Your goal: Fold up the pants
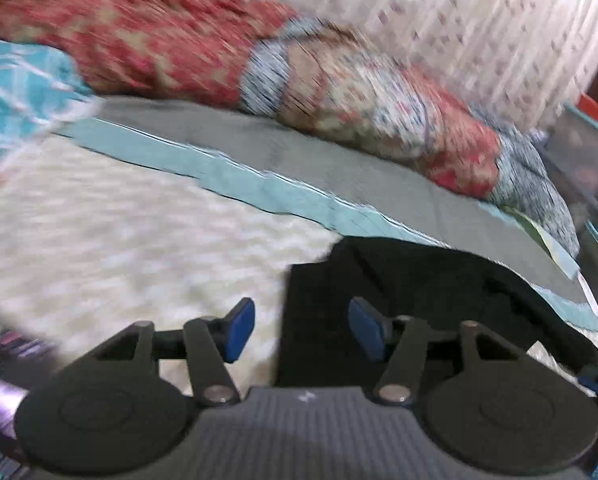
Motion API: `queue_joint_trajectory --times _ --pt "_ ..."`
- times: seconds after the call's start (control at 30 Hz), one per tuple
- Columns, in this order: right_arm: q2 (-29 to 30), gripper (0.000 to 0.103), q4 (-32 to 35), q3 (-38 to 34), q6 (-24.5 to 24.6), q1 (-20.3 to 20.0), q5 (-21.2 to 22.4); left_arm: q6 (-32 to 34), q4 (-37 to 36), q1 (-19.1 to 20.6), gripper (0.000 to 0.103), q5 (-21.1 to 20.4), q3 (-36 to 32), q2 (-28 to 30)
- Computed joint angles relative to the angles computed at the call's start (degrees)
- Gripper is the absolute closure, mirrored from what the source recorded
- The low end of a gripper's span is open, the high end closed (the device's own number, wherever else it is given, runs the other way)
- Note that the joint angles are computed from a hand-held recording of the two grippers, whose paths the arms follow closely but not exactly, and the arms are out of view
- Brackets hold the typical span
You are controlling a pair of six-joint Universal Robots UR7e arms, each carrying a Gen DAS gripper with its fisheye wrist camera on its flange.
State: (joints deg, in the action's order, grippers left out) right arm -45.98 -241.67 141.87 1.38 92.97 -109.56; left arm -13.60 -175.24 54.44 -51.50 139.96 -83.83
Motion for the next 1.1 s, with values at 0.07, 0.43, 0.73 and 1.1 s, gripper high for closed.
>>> queue_joint_trajectory --times 0.07,0.43,0.73,1.1 --pt "-3.3 0.065 -3.4 1.0 1.0 -2.3 -7.1 2.5 -1.3 3.3 0.046 -2.2 -4.5 6.1" --pt "-14.8 0.049 14.1 -10.2 -10.1 -16.7 -16.1 13.0 -2.4 7.7 0.019 -0.9 -18.0 23.4" --pt "-13.1 0.074 4.0 -18.8 -31.0 -13.1 -18.2 23.6 -13.3 5.4 0.097 5.3 -18.1 28.3" --pt "-5.2 0.073 10.6 -37.3 -33.9 -13.7 -23.5 22.1 -16.4 6.8 0.096 8.2 -20.6 31.8"
